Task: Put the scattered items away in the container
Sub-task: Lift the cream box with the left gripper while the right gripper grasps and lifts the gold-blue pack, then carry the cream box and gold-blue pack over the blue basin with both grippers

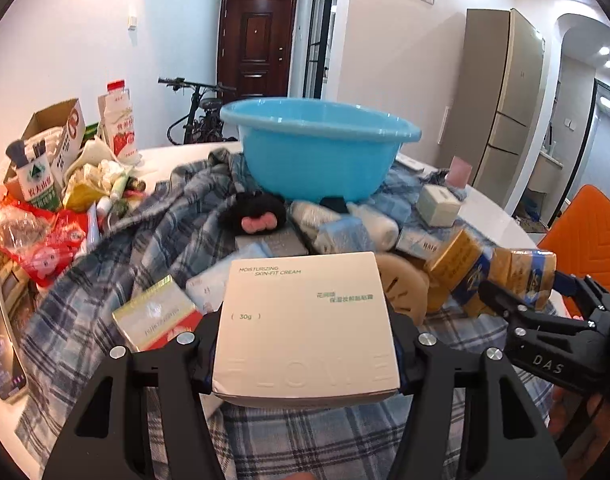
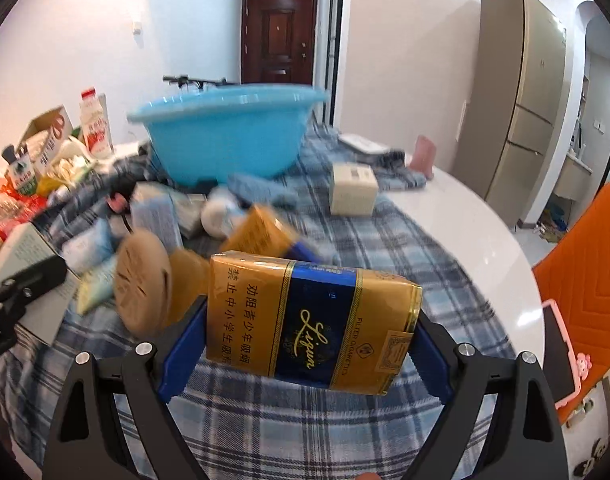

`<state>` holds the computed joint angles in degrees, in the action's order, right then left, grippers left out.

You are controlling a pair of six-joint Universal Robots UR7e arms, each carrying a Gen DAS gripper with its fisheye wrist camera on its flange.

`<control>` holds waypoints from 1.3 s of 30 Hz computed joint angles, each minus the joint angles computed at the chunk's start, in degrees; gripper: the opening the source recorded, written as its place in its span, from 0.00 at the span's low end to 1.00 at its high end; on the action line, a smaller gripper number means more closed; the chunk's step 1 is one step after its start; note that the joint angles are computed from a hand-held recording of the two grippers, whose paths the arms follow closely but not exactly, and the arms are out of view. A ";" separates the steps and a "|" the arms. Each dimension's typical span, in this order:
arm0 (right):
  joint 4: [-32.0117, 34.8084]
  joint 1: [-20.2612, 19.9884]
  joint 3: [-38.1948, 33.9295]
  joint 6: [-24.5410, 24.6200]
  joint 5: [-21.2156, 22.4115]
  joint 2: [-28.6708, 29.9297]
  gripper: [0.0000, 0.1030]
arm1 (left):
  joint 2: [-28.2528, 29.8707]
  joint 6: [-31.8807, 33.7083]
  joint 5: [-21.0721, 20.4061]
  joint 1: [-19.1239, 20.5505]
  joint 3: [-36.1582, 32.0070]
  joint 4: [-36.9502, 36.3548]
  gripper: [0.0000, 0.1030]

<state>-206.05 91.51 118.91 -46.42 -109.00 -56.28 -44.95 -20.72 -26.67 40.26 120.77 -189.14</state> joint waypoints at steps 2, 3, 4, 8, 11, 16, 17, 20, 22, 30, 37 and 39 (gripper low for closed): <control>0.09 0.96 -0.69 -0.18 0.67 -0.33 0.89 | -0.31 1.75 0.11 -0.09 -0.99 -0.92 0.58; 0.02 1.39 -0.99 -0.28 0.93 -0.39 0.89 | -0.26 3.03 0.52 -0.13 -1.65 -1.68 0.58; 0.02 1.97 -1.44 -0.34 1.45 -0.47 0.89 | -0.22 4.11 1.14 -0.17 -2.40 -2.05 0.58; 1.92 4.06 -3.72 -0.04 4.10 -0.90 0.89 | 0.12 10.32 3.14 -0.41 -5.78 -5.60 0.58; 3.31 5.45 -5.78 -0.27 5.76 -0.64 0.89 | 0.41 16.14 3.77 -0.67 -8.07 -9.64 0.58; 5.93 8.07 -9.73 -0.40 7.87 -0.01 0.89 | 1.58 26.58 6.14 -1.48 -12.07 -16.47 0.58; 6.51 8.59 -10.66 -0.35 8.22 0.18 0.89 | 2.07 29.09 6.66 -1.63 -13.08 -18.17 0.58; 7.47 9.94 -13.06 -0.49 8.61 0.97 0.89 | 2.82 34.16 7.31 -1.55 -15.55 -20.90 0.43; 8.62 10.71 -14.95 -0.48 8.44 1.74 0.89 | 1.96 32.66 6.35 -1.05 -15.85 -17.83 0.38; 11.61 11.68 -19.79 -0.73 7.96 4.51 0.89 | 1.28 27.04 8.26 0.61 -14.68 -13.23 1.00; 12.39 10.18 -20.87 -0.06 8.22 5.33 0.89 | -2.73 2.47 5.83 0.02 -2.53 6.37 1.00; 12.30 9.77 -20.46 -0.01 8.43 5.24 0.89 | -1.80 0.04 4.17 0.27 -1.58 9.29 1.00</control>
<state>-193.75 101.28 98.45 -46.43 -100.57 -51.04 -46.75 -20.68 -22.50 40.52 119.19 -179.86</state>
